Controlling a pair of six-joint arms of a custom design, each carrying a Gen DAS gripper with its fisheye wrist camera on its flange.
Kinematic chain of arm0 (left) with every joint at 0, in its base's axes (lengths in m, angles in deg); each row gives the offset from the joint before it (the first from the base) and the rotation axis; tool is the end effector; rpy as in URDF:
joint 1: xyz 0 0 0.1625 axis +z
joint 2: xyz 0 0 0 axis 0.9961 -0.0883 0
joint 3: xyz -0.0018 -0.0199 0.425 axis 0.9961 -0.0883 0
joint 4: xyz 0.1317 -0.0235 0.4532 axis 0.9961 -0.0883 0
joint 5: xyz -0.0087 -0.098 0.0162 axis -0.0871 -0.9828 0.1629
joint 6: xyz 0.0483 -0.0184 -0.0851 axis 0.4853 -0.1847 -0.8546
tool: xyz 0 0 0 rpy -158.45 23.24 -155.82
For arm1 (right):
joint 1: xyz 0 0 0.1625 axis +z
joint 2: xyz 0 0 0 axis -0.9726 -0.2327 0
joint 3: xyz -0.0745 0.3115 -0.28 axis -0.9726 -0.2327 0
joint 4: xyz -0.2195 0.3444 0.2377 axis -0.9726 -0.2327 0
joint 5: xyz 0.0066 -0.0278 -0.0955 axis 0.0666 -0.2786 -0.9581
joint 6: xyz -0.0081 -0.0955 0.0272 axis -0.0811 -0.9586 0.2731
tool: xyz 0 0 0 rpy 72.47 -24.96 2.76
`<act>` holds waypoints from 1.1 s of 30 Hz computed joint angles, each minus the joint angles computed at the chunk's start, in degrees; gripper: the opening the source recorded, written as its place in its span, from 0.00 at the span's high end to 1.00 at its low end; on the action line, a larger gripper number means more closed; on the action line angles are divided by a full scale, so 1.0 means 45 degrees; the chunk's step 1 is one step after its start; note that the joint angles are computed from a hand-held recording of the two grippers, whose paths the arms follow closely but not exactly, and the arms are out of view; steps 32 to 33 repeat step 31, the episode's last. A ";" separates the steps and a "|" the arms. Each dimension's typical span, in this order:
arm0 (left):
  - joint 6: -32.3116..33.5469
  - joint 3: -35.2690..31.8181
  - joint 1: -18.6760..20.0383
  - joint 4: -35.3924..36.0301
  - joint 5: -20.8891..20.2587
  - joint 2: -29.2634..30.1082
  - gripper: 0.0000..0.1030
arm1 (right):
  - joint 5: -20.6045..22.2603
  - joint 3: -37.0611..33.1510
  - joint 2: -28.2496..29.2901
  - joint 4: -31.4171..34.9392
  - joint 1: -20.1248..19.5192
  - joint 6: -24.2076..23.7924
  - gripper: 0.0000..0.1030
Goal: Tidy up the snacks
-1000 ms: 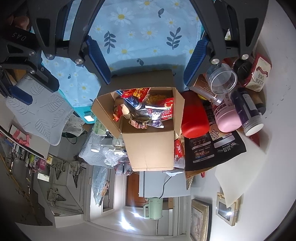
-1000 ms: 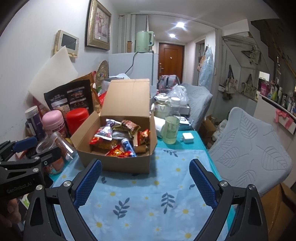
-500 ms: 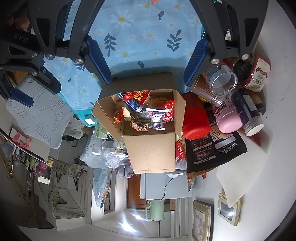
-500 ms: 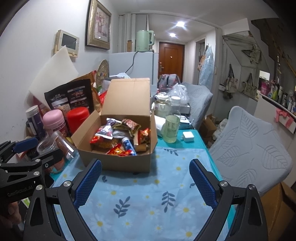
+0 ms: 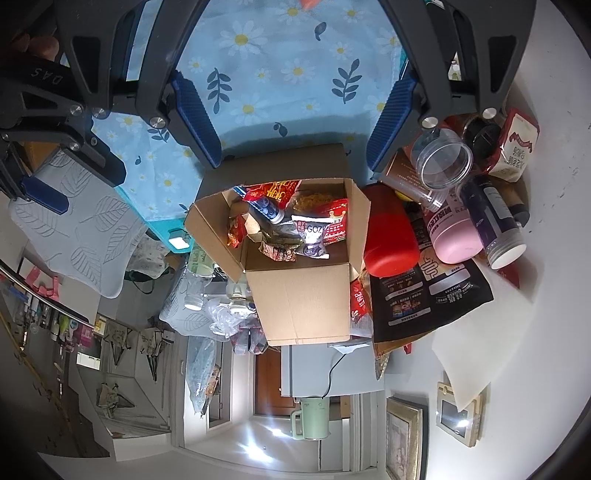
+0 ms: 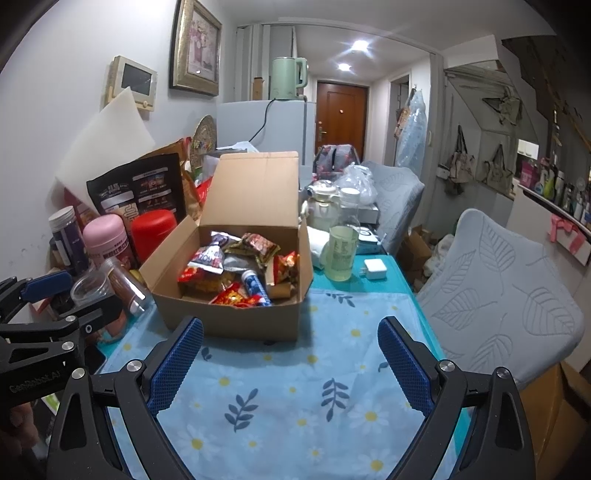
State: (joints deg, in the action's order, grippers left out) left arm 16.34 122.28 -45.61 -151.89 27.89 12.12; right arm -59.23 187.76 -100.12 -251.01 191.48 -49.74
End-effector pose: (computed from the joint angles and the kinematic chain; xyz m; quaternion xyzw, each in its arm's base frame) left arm -0.2778 -0.5087 0.2461 0.2202 0.8299 -0.4021 0.3180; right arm 0.3095 -0.5064 0.1936 0.2216 -0.8098 0.4330 0.3280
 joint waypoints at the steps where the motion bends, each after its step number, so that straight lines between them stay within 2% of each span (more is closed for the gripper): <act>1: 0.0005 0.0007 -0.0003 -0.0015 0.0005 -0.0004 0.21 | -0.0018 -0.0006 0.0014 -0.0026 0.0008 -0.0003 0.06; 18: -0.0149 0.0060 -0.0027 0.0308 0.0206 -0.0152 0.21 | -0.0028 0.0045 -0.0038 0.0172 -0.0054 -0.0125 0.06; 33: -0.0186 0.0080 0.0094 0.0342 0.0033 -0.0174 0.21 | -0.0231 -0.0002 -0.0018 0.0254 -0.0045 -0.0107 0.06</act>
